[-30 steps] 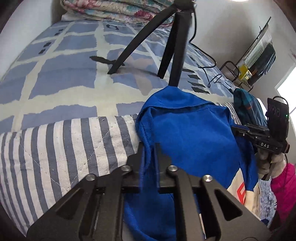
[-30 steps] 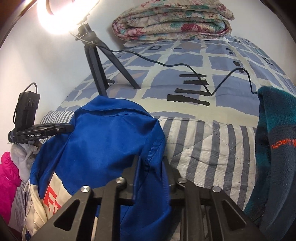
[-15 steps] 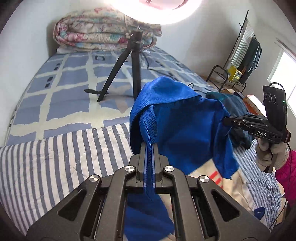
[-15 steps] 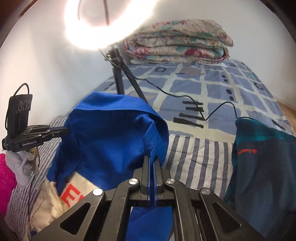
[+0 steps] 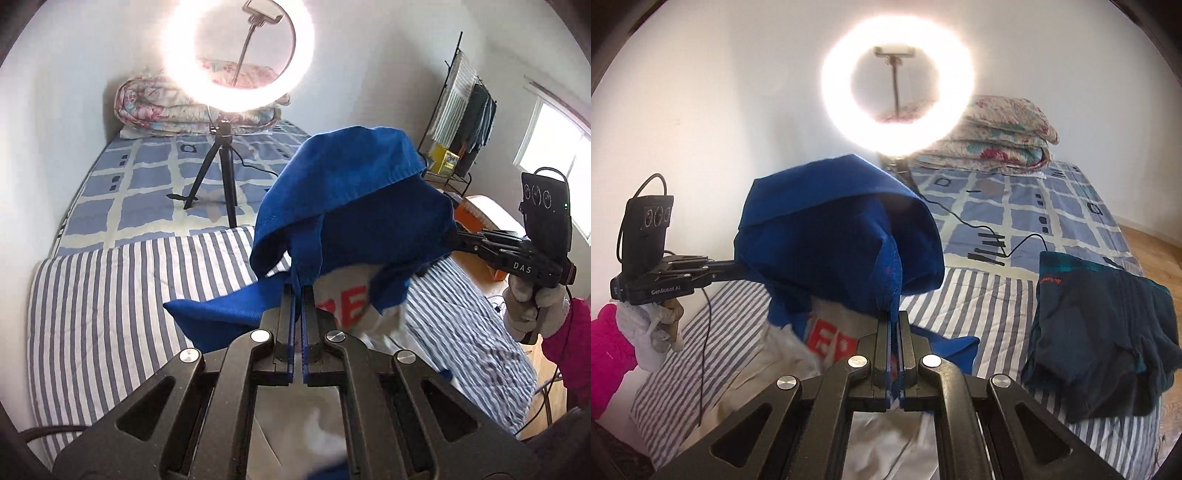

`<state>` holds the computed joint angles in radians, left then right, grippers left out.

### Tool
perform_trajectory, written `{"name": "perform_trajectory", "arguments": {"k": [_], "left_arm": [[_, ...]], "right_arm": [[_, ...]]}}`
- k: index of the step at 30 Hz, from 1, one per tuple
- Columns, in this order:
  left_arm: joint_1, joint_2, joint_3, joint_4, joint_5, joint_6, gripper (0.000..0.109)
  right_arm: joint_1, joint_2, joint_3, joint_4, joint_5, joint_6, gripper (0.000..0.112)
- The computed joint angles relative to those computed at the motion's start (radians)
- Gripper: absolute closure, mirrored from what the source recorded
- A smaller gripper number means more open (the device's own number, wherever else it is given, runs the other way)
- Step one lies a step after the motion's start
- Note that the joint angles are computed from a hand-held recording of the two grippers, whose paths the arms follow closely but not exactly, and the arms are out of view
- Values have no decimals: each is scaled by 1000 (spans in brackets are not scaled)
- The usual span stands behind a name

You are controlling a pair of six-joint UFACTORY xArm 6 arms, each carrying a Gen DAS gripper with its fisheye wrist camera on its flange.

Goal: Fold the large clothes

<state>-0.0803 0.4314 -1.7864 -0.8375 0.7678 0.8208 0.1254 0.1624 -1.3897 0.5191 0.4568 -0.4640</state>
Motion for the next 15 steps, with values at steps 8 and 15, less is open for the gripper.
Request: {"name": "perform_trajectory", "arguments": {"k": [8,15], "left_arm": [[3,-356,434,-114,-59,136,109],[10,-594,725,-123,-53,167,109]], "right_arm": [[70,-316,339,-59,-65,88,112],[126,-557,606,-190,-63,223,112]]}}
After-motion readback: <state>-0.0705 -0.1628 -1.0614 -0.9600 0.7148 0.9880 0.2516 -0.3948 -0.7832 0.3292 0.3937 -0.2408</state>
